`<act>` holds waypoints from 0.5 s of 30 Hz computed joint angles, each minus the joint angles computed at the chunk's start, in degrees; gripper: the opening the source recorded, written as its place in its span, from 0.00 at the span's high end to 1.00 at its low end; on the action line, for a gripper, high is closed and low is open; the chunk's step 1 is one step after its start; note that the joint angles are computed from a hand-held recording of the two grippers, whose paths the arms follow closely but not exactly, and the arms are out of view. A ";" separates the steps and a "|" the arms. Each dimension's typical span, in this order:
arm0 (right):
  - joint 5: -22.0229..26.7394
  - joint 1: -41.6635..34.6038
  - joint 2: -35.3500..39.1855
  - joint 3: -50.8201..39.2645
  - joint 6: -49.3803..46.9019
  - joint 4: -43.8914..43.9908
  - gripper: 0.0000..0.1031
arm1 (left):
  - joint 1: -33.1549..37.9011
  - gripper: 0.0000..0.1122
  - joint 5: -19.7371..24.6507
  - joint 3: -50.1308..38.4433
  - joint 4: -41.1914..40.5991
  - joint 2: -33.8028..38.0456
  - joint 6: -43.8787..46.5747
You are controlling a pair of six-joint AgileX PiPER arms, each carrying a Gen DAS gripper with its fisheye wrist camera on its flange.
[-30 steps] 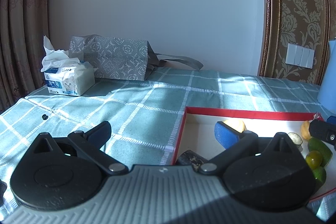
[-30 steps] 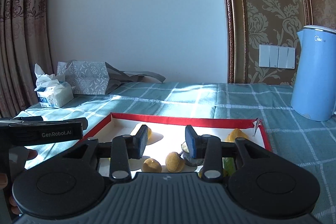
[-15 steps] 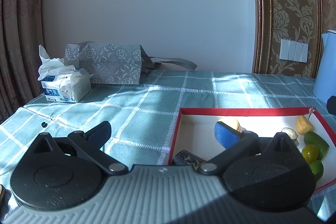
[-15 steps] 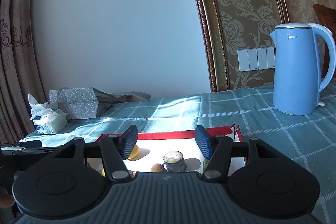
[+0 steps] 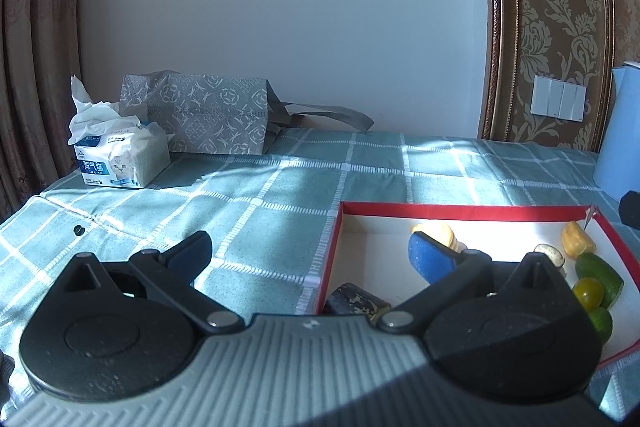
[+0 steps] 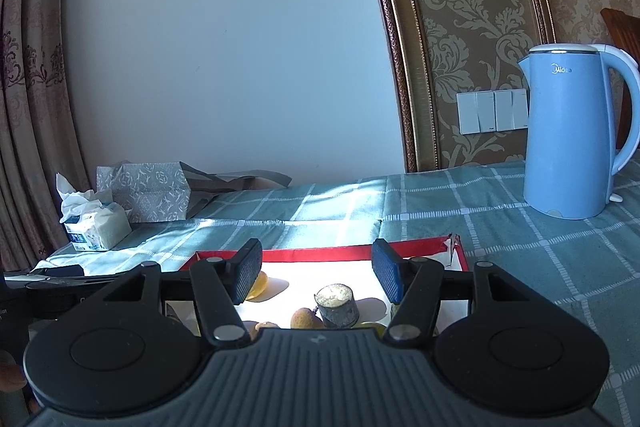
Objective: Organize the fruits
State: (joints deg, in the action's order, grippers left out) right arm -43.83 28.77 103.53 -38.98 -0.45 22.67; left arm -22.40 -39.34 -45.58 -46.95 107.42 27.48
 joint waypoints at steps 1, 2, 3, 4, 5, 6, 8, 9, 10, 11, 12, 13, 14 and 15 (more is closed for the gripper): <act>0.00 0.03 -0.04 0.04 0.03 -0.04 0.42 | -0.21 0.08 -0.43 -0.04 -0.51 0.10 0.33; -0.01 0.09 -0.06 0.03 -0.01 -0.01 0.42 | -0.46 0.08 -0.95 -0.08 -1.14 0.22 0.69; 0.02 0.16 -0.04 -0.05 -0.18 0.14 0.42 | -0.59 0.08 -1.17 -0.14 -1.53 0.30 0.93; 0.06 0.22 -0.03 -0.09 -0.28 0.26 0.42 | -0.62 0.08 -1.23 -0.17 -1.73 0.35 1.02; 0.13 0.24 -0.02 -0.14 -0.30 0.32 0.42 | -0.61 0.08 -1.20 -0.16 -1.69 0.32 0.95; 0.18 0.27 0.00 -0.19 -0.34 0.35 0.42 | -0.53 0.08 -1.20 -0.11 -1.40 0.29 0.70; 0.03 0.36 -0.01 -0.15 -0.46 0.49 0.42 | -0.62 0.08 -1.49 0.01 -1.46 0.25 0.76; -0.03 0.33 -0.01 -0.08 -0.30 0.34 0.42 | -0.65 0.08 -1.55 0.06 -1.42 0.22 0.70; -0.03 0.33 -0.01 -0.08 -0.30 0.34 0.42 | -0.63 0.08 -1.61 0.16 -1.15 0.21 0.38; 0.16 0.36 0.02 -0.18 -0.41 0.41 0.42 | -0.63 0.08 -1.67 0.22 -1.00 0.20 0.22; 0.29 0.37 0.08 -0.29 -0.57 0.50 0.42 | -0.67 0.08 -1.78 0.27 -0.94 0.21 0.19; 0.38 0.42 0.13 -0.38 -0.72 0.63 0.42 | -0.70 0.08 -1.81 0.30 -0.95 0.20 0.19; 0.44 0.48 0.14 -0.41 -0.79 0.70 0.42 | -0.61 0.08 -1.71 0.37 -0.61 0.16 -0.10; 0.55 0.39 0.14 -0.43 -0.70 0.49 0.42 | -0.56 0.08 -1.68 0.44 -0.36 0.11 -0.35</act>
